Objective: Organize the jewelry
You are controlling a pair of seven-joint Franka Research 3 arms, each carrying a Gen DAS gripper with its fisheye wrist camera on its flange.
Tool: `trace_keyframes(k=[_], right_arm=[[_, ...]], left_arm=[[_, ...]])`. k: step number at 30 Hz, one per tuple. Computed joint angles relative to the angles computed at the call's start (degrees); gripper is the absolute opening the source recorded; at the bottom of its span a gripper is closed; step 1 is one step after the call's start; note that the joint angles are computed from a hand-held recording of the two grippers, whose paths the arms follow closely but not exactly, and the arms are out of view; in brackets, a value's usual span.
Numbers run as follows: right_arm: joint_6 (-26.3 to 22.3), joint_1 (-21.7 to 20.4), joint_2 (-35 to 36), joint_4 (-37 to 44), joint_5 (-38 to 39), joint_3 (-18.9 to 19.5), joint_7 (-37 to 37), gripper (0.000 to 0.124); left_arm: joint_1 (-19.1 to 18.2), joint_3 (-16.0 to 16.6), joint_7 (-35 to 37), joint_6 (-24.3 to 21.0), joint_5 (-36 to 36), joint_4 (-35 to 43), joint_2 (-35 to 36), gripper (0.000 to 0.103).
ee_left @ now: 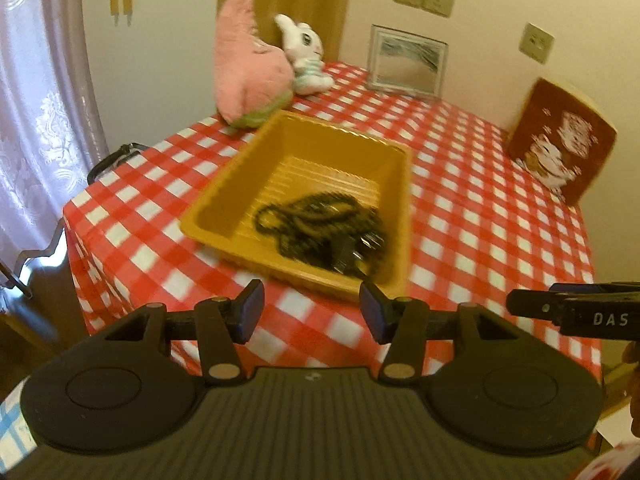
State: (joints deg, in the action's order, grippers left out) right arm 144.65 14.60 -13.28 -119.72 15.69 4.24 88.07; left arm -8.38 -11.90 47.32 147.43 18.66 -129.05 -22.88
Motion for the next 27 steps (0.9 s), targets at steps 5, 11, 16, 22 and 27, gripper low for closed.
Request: trace_keyframes(k=[5,11,16,22,27], right_arm=[[-4.80,-0.19,-6.15,-4.03,4.07,-2.70,-4.98,0.070],[-7.97,-1.53,-12.61,-8.61,5.66,-3.84,-9.46,0.070],[-9.79,-2.41,-17.01,-11.94,6.68,-4.29,-11.68,0.070],[-10.42,-3.56,-20.42,-14.37,7.24,-4.38,-12.49,0.070],[-10.87,-4.16,-21.76,-15.33,7.28,-4.43,-12.61,0.070]], left_arm=[[-2.49,-3.22,-2.91,-4.53,-0.67,0.38,-2.23,0.050],[-5.97,-5.46,-6.28,-8.80,-0.73,0.84,-4.13,0.050],[-7.48,-6.90,-8.98,-11.12,0.63,1.04,-4.95,0.050],[-9.67,-7.26,-9.21,-11.64,1.05,1.47,-4.75,0.050],[-10.67,-7.30,-8.87,-10.81,1.30,1.56,-4.43,0.050]])
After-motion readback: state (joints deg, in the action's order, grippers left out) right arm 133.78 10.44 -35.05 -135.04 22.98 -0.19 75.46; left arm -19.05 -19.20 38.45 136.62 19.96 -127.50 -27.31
